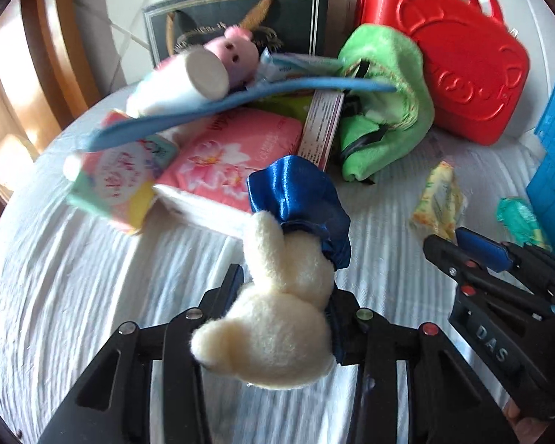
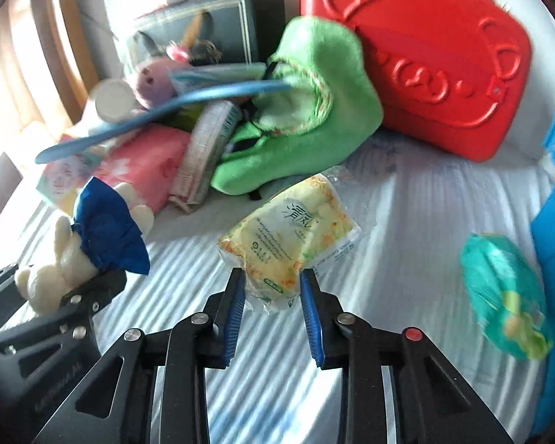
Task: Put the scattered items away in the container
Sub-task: 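Grasp the white bunny plush with the left tool while the right tool grasps the wrapped yellow pack, then lift the bunny and yellow pack with both tools and carry them over the crate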
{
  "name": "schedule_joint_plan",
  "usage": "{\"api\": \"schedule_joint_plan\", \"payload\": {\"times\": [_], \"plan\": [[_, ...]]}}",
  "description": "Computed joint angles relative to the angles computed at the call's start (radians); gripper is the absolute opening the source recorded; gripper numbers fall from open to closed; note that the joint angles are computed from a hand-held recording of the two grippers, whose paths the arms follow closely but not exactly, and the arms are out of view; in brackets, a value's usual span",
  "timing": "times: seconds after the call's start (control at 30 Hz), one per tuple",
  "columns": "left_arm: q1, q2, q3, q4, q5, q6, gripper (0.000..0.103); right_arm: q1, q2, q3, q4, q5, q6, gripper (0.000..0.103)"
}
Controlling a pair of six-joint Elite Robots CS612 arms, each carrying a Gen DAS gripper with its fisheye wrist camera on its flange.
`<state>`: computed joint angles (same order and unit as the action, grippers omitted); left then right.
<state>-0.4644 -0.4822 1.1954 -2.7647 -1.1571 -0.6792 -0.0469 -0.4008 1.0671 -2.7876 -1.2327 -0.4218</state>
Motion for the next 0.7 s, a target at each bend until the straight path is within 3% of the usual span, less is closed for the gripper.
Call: {"api": "schedule_joint_plan", "payload": {"times": [0.17, 0.33, 0.7], "plan": [[-0.006, -0.101, 0.147, -0.103, 0.048, 0.022, 0.04, -0.009, -0.106, 0.153, -0.122, 0.04, 0.001, 0.029], [-0.039, -0.182, 0.239, -0.163, 0.106, 0.021, 0.04, -0.031, -0.215, 0.312, -0.244, 0.101, -0.007, 0.029], [-0.144, -0.361, 0.441, -0.259, 0.286, 0.0, 0.04, -0.104, -0.404, 0.57, -0.458, 0.257, 0.0, 0.029]]}}
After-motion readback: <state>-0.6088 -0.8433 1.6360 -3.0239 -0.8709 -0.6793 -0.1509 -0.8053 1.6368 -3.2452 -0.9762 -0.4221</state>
